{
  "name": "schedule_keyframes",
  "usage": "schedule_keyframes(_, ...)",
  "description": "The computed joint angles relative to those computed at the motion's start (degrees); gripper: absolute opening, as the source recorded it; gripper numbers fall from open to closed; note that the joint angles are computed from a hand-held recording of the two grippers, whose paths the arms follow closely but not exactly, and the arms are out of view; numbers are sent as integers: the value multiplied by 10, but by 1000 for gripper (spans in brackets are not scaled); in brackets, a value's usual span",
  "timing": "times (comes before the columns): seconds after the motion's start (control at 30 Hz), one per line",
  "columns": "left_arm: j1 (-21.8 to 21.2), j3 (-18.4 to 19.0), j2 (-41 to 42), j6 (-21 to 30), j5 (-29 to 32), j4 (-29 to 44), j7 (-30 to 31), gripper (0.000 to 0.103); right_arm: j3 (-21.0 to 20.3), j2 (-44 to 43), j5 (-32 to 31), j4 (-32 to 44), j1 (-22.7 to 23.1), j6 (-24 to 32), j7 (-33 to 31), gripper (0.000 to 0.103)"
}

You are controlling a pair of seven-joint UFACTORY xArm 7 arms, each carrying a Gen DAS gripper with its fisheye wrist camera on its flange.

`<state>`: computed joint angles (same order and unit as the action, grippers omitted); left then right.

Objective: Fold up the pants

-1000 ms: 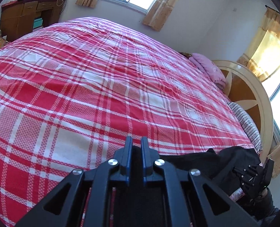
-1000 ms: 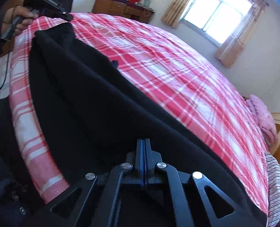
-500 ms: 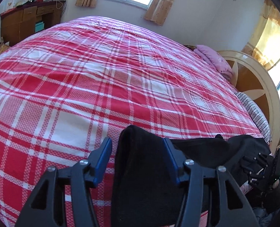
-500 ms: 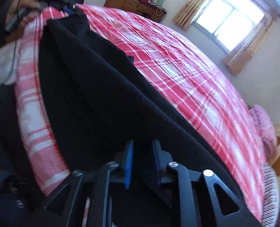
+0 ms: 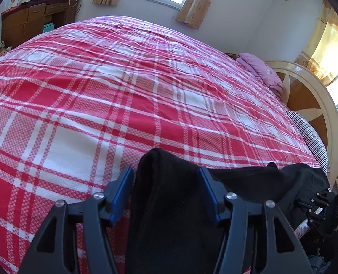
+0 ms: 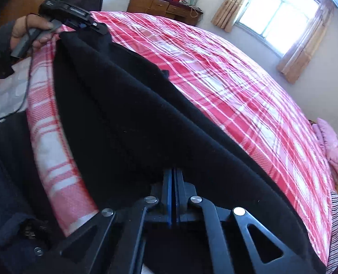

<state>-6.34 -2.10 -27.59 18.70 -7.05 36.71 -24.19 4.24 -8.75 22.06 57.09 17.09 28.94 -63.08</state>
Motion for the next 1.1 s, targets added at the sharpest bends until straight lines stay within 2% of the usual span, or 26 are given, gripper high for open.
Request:
schedule_keyframes(0.17, -4, 6, 0, -3, -5, 0, 4, 60, -16, -37, 34, 6, 1, 58, -9, 1)
schedule_keyframes(0.3, 0, 2, 1, 1, -2, 3, 2, 60, -11, -41, 11, -5, -1, 52, -8, 3)
schedule_keyframes(0.33, 1, 0, 1, 4, 0, 4, 1, 60, -11, -34, 7, -2, -1, 56, -6, 6)
schedule_keyframes(0.4, 3, -3, 1, 6, 3, 5, -1, 60, -8, -23, -3, 0, -4, 53, 1, 33)
schedule_keyframes(0.43, 3, -3, 1, 4, 4, 4, -2, 60, -7, -19, -4, -2, -4, 47, 2, 55)
schedule_keyframes(0.47, 3, -3, 1, 3, 5, 3, -1, 60, -8, -17, 4, -4, -2, 42, -8, 60)
schedule_keyframes(0.53, 1, 0, 2, 0, 3, 1, 1, 60, -5, -19, 8, -17, 1, 11, -19, 60)
schedule_keyframes(0.6, -1, 1, 2, -4, 1, 0, 2, 62, 3, -11, -23, -16, -5, 3, 3, 59)
schedule_keyframes(0.63, -5, 5, 3, -8, -3, -1, 6, 63, 6, -6, -32, -16, -5, -5, 8, 52)
schedule_keyframes(0.67, -6, 4, 2, -10, -3, -3, 6, 64, 5, -1, -34, -14, -4, -8, 9, 32)
schedule_keyframes(0.73, -3, 1, 1, -10, -2, -3, 4, 65, 3, 11, -25, 6, -5, 16, 23, 9)
schedule_keyframes(0.77, -4, 1, 0, -9, -1, -3, 5, 65, 3, 8, -20, 9, -4, 19, 23, 3)
schedule_keyframes(0.83, -7, 5, -3, -7, -5, -4, 8, 65, 1, -10, -6, 2, -1, 15, 12, 3)
schedule_keyframes(0.93, -11, 9, -5, -9, -10, -6, 14, 65, -15, -45, 28, 11, 4, 76, -3, 3)
schedule_keyframes(1.03, -6, 4, -3, -11, -7, -7, 11, 65, -20, -75, 23, -2, 3, 115, -9, 3)
schedule_keyframes(1.1, -2, -1, -3, -10, -2, -6, 7, 65, -16, -85, 11, -20, 4, 119, -13, 3)
